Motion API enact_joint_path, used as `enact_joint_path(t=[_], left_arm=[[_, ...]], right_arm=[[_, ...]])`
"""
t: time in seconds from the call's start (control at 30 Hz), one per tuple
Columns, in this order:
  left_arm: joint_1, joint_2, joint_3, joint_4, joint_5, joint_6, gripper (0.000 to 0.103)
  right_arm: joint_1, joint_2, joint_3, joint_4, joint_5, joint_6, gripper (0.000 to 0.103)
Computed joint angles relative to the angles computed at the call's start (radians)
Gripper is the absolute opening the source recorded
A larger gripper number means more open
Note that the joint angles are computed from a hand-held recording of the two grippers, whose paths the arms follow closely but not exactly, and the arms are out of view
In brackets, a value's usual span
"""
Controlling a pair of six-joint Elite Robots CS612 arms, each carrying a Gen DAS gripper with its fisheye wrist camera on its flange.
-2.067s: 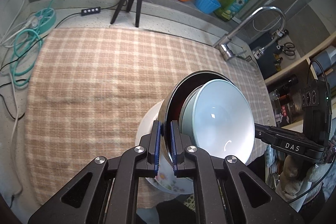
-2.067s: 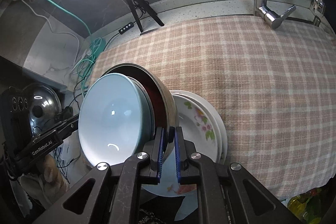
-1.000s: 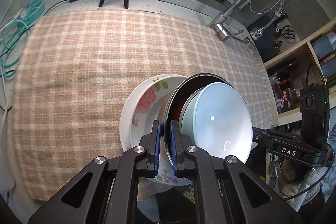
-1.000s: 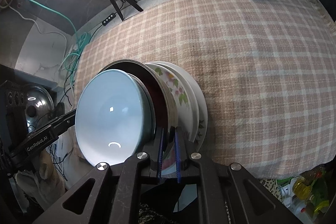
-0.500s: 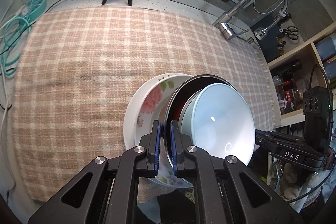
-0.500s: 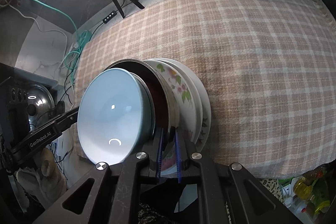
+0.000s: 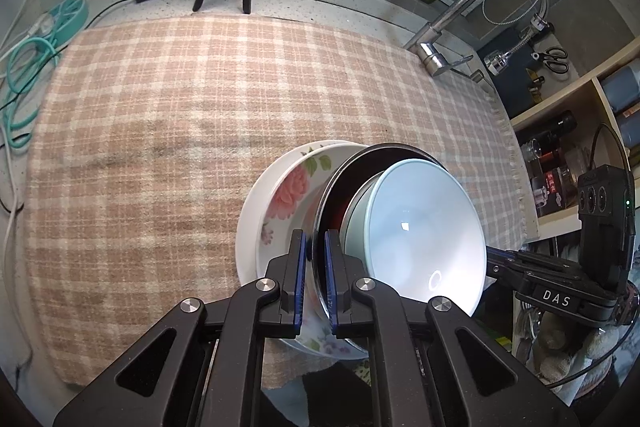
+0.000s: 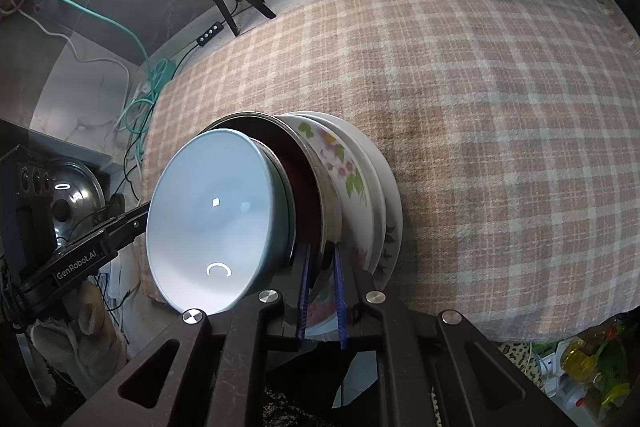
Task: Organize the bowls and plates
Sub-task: 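Lower the red pot onto the floral plate stack with both tools, then open both tools and lift them off the red pot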
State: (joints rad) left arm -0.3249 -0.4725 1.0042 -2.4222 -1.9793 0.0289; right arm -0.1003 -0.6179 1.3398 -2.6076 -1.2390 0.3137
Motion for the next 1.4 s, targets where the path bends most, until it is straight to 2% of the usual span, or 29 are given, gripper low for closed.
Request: enact_joint_path(t=[0.47, 0.6, 0.77, 0.97, 1.2, 1.27, 1.33, 1.4], left_arm=[[-0.002, -0.013, 0.023, -0.051, 0.027, -0.006, 0.008], [0.0, -0.017, 0.03, -0.066, 0.029, -0.015, 0.009], [-0.001, -0.033, 0.057, -0.103, 0.044, -0.013, 0.011], [-0.008, -0.063, 0.107, -0.169, 0.064, 0.009, 0.011], [-0.02, -0.098, 0.17, -0.267, 0.089, 0.04, 0.011], [-0.023, -0.106, 0.184, -0.289, 0.094, 0.044, 0.014], [-0.026, -0.117, 0.202, -0.309, 0.103, 0.045, 0.016], [-0.029, -0.126, 0.221, -0.338, 0.114, 0.052, 0.019]], right_arm=[[0.004, -0.018, 0.032, -0.062, -0.043, -0.017, 0.012], [0.005, -0.028, 0.046, -0.086, -0.06, -0.019, 0.017], [0.006, -0.04, 0.065, -0.113, -0.081, -0.022, 0.018], [0.012, -0.054, 0.089, -0.159, -0.117, -0.03, 0.023], [0.03, -0.079, 0.136, -0.258, -0.202, -0.056, 0.025], [0.033, -0.086, 0.151, -0.287, -0.219, -0.056, 0.027], [0.035, -0.092, 0.165, -0.317, -0.224, -0.051, 0.035], [0.04, -0.098, 0.178, -0.344, -0.246, -0.054, 0.035]])
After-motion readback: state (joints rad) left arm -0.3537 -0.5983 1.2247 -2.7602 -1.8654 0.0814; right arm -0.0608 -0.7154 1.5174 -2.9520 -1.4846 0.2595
